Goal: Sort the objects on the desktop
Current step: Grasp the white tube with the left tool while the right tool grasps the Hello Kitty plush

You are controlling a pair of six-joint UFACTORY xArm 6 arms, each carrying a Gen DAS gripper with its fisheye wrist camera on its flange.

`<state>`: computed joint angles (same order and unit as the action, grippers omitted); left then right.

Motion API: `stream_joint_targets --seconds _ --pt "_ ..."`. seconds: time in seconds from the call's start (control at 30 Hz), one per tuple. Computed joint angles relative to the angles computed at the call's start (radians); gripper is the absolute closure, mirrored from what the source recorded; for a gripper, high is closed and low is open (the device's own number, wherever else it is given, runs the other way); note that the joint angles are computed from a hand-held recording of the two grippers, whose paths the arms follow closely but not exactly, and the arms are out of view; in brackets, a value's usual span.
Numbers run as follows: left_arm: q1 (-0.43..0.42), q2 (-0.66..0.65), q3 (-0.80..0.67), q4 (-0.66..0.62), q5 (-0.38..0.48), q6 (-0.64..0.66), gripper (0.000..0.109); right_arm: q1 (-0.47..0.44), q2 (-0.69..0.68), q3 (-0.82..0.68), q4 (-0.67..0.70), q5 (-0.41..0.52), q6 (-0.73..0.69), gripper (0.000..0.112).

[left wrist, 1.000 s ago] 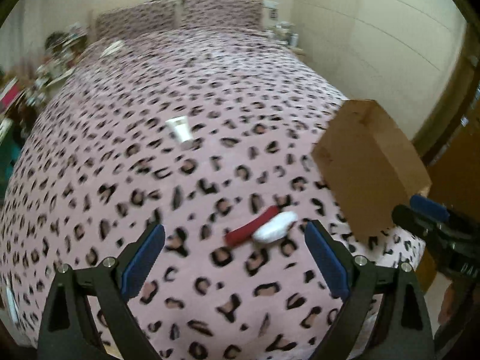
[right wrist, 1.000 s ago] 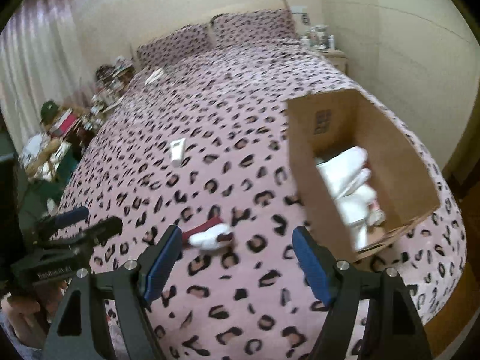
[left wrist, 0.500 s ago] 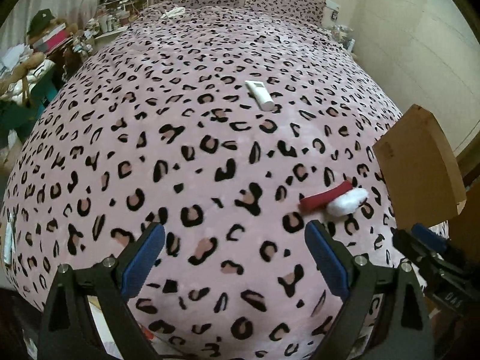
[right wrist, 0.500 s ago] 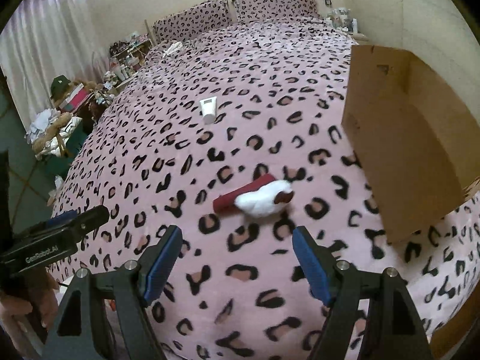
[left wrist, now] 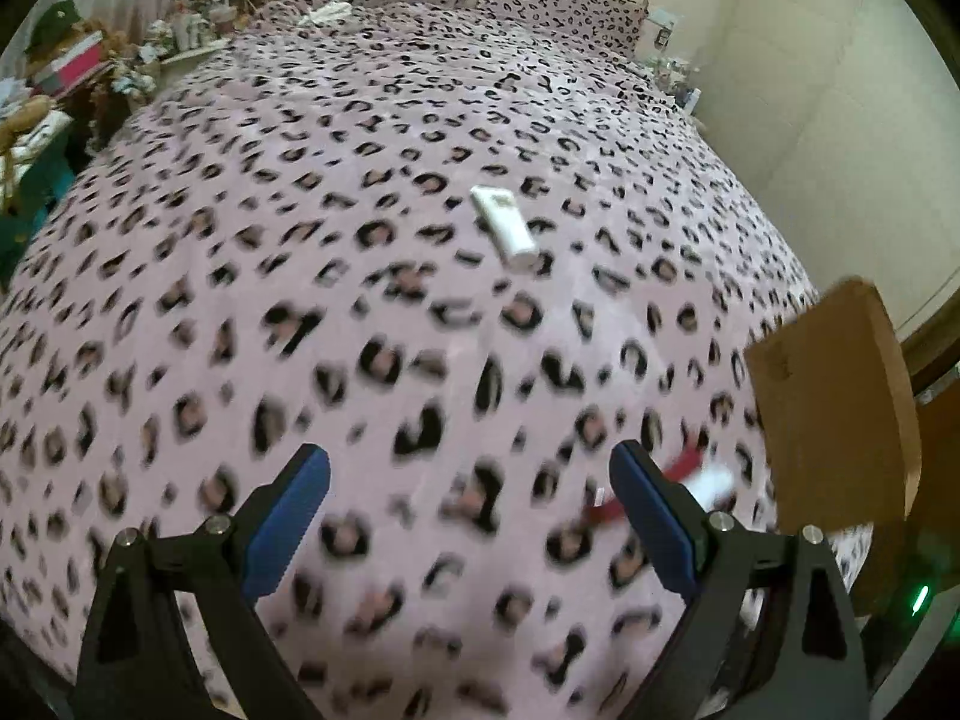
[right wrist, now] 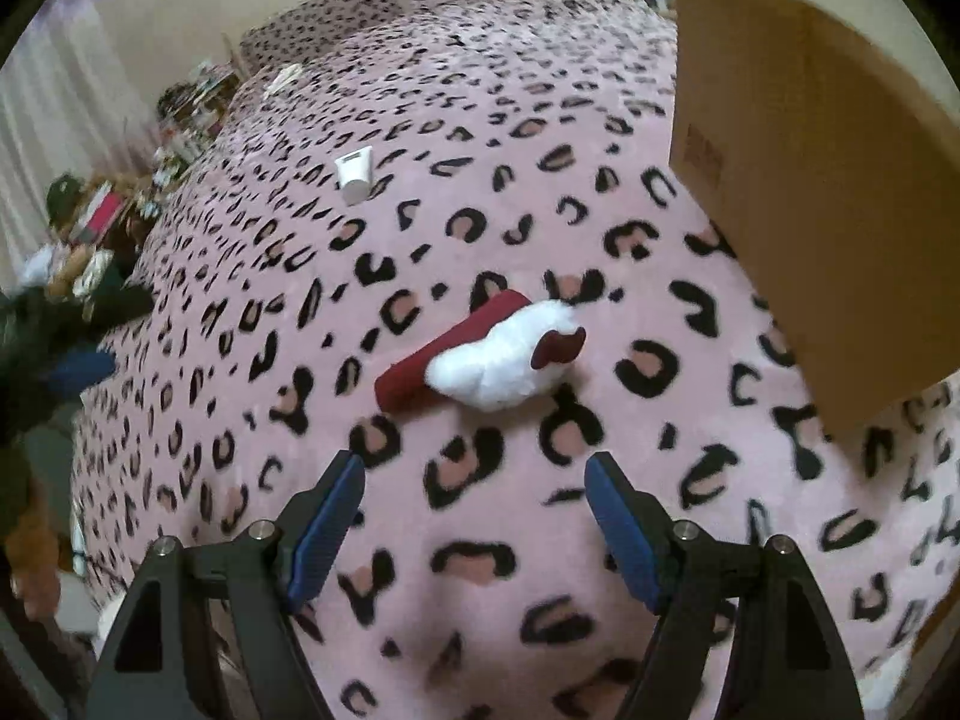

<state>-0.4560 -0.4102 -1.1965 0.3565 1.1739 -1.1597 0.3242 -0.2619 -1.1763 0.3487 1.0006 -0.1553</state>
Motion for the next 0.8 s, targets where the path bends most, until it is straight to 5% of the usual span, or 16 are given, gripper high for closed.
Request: stream_joint_targets --seconds 0.1,0.33,0.6,0.8 --pt "0.124 0.125 -0.084 -0.084 -0.072 0.119 0.013 -0.001 0.050 -0.015 0.025 -0.030 0.047 0.034" --pt "0.260 0.419 -0.296 -0.189 -0.130 0.281 0.013 0.002 0.151 -0.038 0.041 -0.093 0.180 0.034" --pt "0.315 0.606 -0.417 -0.233 -0.185 0.316 0.013 0.031 0.243 -0.086 0.104 -0.155 0.223 0.034" --pt "0.336 0.755 -0.559 -0.269 -0.143 0.358 0.015 0.060 0.331 -0.150 0.129 -0.201 0.217 0.032"
